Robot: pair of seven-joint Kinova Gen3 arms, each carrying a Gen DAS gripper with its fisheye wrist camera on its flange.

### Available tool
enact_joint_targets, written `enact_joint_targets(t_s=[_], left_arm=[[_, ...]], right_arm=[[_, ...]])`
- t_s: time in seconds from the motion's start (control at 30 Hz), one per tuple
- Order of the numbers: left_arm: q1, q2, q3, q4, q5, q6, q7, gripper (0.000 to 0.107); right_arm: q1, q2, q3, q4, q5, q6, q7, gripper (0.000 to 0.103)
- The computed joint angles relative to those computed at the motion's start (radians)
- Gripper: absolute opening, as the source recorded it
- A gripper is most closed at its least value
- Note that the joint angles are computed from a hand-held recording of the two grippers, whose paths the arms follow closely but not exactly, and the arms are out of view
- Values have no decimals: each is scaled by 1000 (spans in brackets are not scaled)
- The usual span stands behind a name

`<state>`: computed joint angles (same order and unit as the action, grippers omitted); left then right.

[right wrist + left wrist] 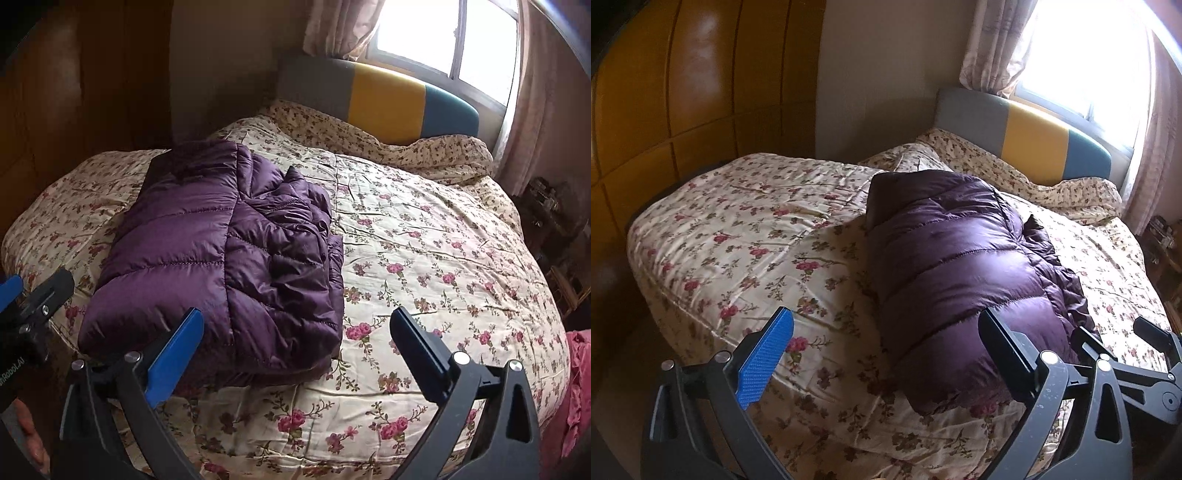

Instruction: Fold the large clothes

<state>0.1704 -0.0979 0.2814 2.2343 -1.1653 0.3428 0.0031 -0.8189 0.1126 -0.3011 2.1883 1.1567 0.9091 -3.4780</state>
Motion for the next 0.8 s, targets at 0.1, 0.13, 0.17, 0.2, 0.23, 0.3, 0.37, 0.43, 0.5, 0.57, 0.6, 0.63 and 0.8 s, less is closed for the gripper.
enact_joint_targets(t_s=[0.1,0.13,0.17,0.2,0.23,0.3,0.37,0.43,0.5,0.57,0.6,0.63,0.8], left_arm=[[8,0,-3,-2,26,6,-22,99],[10,1,0,-5,35,15,-26,99],[12,3,11,-7,30,35,-13,99],[17,9,16,-11,22,52,-3,99],[26,14,17,-15,23,70,-2,99],[41,18,11,-14,13,82,17,99],[57,23,5,-16,10,99,26,99],[70,26,-7,-17,15,101,20,99],[76,27,-17,-18,20,96,12,99],[83,26,-17,-17,14,99,16,99],[85,25,-20,-17,14,94,15,99],[86,23,-20,-16,15,93,15,99],[90,18,-14,-13,6,101,25,99]], right_arm=[[5,-13,1,12,0,-14,-22,100],[6,-13,0,13,-1,-13,-27,100],[5,-11,-2,12,-1,-5,-31,100],[4,-10,-3,12,-2,1,-32,100],[5,-9,-3,12,-5,0,-33,100],[3,-5,-5,11,-6,4,-31,100],[-5,3,-8,11,-2,19,-25,100],[-10,7,-9,10,-2,19,-16,100],[-13,7,-7,10,1,17,-15,100],[-16,6,-7,12,4,17,-20,100],[-17,6,-7,13,6,18,-21,100],[-18,7,-8,12,5,20,-21,100],[-14,6,-5,9,-8,9,-9,100]])
